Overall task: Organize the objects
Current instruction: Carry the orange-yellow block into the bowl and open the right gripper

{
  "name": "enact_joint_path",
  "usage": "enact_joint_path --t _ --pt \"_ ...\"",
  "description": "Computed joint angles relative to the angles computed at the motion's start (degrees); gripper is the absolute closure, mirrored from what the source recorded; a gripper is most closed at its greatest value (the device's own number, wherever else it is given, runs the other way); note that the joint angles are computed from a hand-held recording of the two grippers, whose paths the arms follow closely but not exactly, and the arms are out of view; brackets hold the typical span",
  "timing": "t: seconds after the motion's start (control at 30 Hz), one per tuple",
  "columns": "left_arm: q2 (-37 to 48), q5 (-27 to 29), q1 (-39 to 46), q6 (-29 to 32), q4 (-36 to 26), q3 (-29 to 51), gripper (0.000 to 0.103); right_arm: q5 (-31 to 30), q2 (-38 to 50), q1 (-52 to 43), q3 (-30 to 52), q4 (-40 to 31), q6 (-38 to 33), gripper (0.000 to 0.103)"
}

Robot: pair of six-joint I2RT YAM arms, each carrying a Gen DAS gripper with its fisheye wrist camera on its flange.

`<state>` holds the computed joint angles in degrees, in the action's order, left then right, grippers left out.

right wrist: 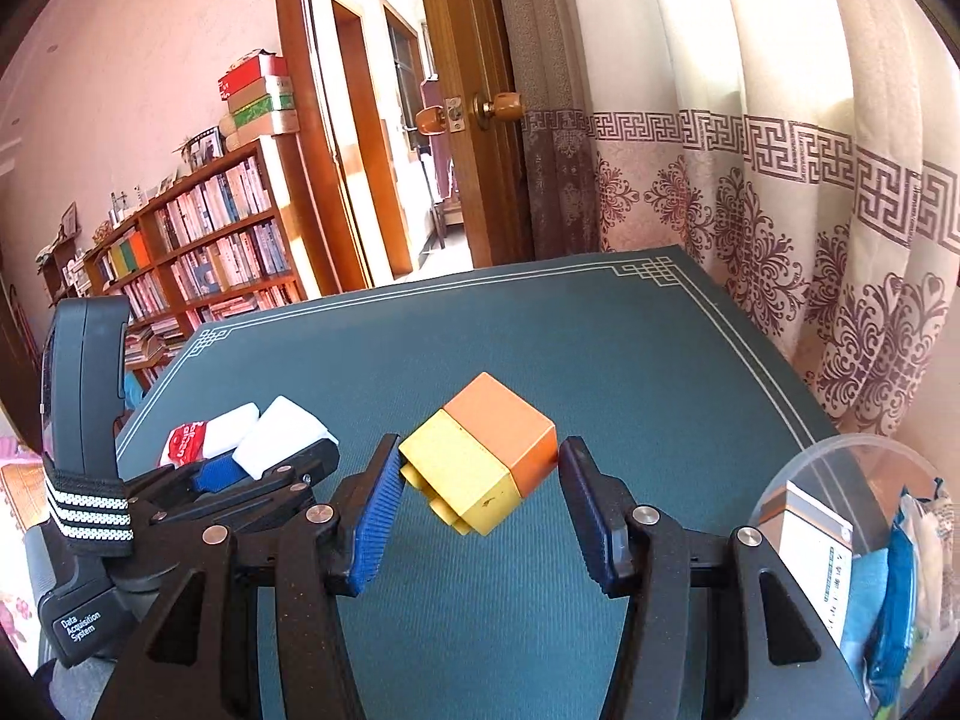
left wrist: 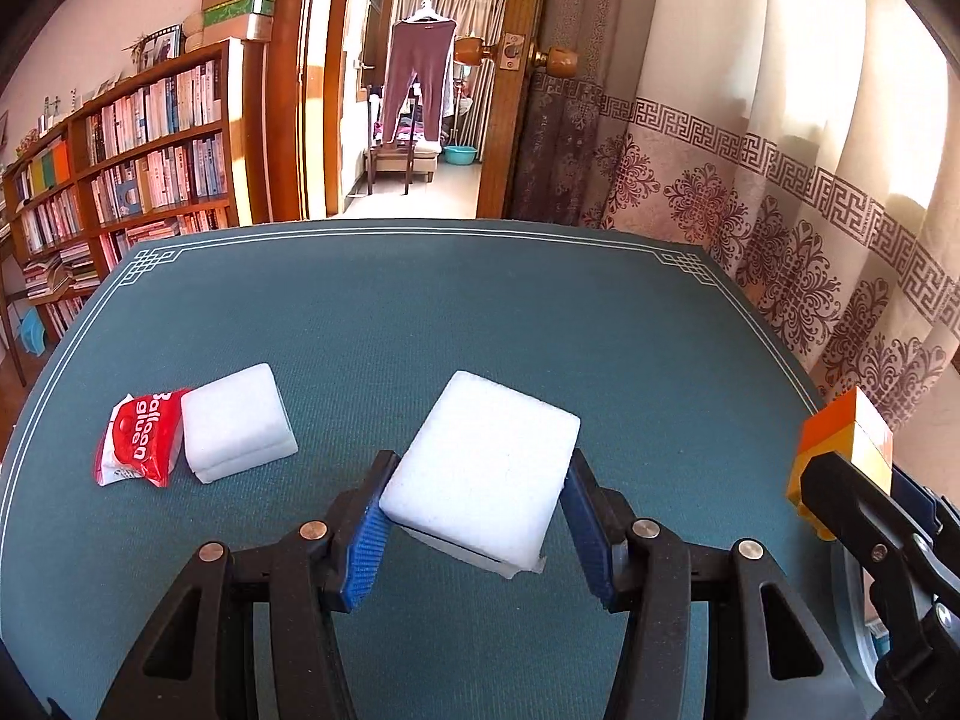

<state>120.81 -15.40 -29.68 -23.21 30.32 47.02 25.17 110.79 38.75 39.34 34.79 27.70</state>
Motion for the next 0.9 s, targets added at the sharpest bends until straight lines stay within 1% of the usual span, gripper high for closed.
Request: enact_joint_path --t 0.23,0.4,0.5,0.73,0.9 --pt "-1.8 0.3 -3.0 0.7 0.7 -1.0 0.047 2.6 -8.3 -0.9 -9.7 1.4 3.3 0.049" --pt "-2.6 0.2 -4.8 1.4 0.8 -1.5 0.046 2.9 -12.9 -5.8 -15.2 0.9 4.3 0.049" --pt "-2.6 0.1 -5.6 1.8 0.9 -1.6 0.047 1.3 -14.5 -10.6 -18.0 1.5 4.5 0.049" --pt "-1.7 0.4 -7.1 2.3 0.5 -0.9 0.046 -3.2 -14.7 -21.5 -19.8 2.5 2.9 0.049" --pt "-1.3 0.5 -7.6 2.6 0.1 -0.4 0.046 -5.0 -13.6 -26.3 -19.5 3.1 1.9 0.048"
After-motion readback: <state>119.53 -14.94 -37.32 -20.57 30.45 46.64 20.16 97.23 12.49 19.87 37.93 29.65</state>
